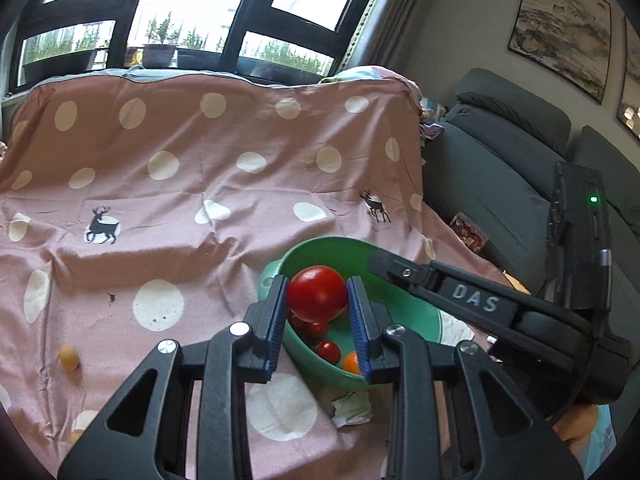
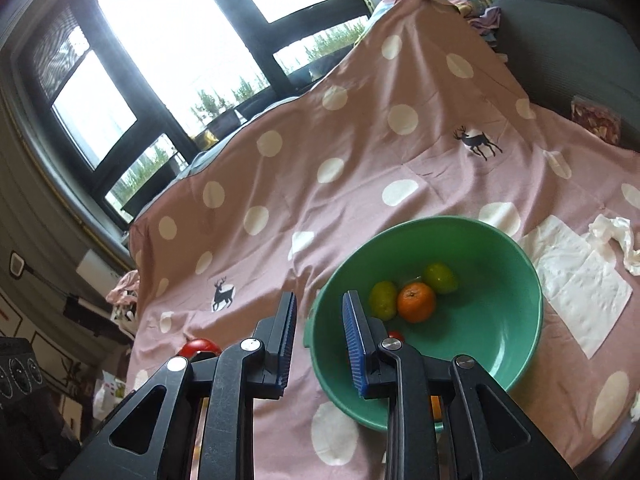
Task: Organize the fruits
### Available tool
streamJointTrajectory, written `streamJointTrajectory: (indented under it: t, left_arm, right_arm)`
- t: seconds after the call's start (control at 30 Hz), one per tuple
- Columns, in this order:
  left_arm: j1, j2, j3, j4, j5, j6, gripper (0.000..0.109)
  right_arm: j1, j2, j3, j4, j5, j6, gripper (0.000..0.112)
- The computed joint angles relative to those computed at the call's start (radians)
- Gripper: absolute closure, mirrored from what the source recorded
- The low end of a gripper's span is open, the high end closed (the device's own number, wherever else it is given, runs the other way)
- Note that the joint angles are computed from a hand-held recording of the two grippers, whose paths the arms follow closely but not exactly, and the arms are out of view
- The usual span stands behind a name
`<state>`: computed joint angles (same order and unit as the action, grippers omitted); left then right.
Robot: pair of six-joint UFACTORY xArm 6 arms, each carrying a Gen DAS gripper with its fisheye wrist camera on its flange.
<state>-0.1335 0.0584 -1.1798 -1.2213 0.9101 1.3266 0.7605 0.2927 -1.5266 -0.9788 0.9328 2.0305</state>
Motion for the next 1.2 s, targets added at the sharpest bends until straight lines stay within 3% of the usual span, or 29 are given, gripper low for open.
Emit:
streamJointTrajectory:
  t: [0.13,0.4,0.97,1.2]
  left_arm:
    - [-0.035,0.053,-0.031,0.071,0.044,-0.07,0.079]
    - [-0.088,0.076,-0.022,0.101,0.071,-0.063,0.079]
    - [-0.128,0.131,-0.054,0.148,0.1,-0.13,0.078]
    - [-0.117,0.118,-0.051,0.142,0.117,-0.136,0.049]
  right_arm:
    - [-0.02,-0.007,0.036,0.087,0.01,0.021,0.089]
    - [-0.011,-0.074,0.109,0.065,0.059,0.08,0.089]
    - [-0.023,-0.124,0.177,0.097,0.057,0.111,0.089]
    - [-0.017,-0.127,0.173,0.098,0.07,0.107,0.089]
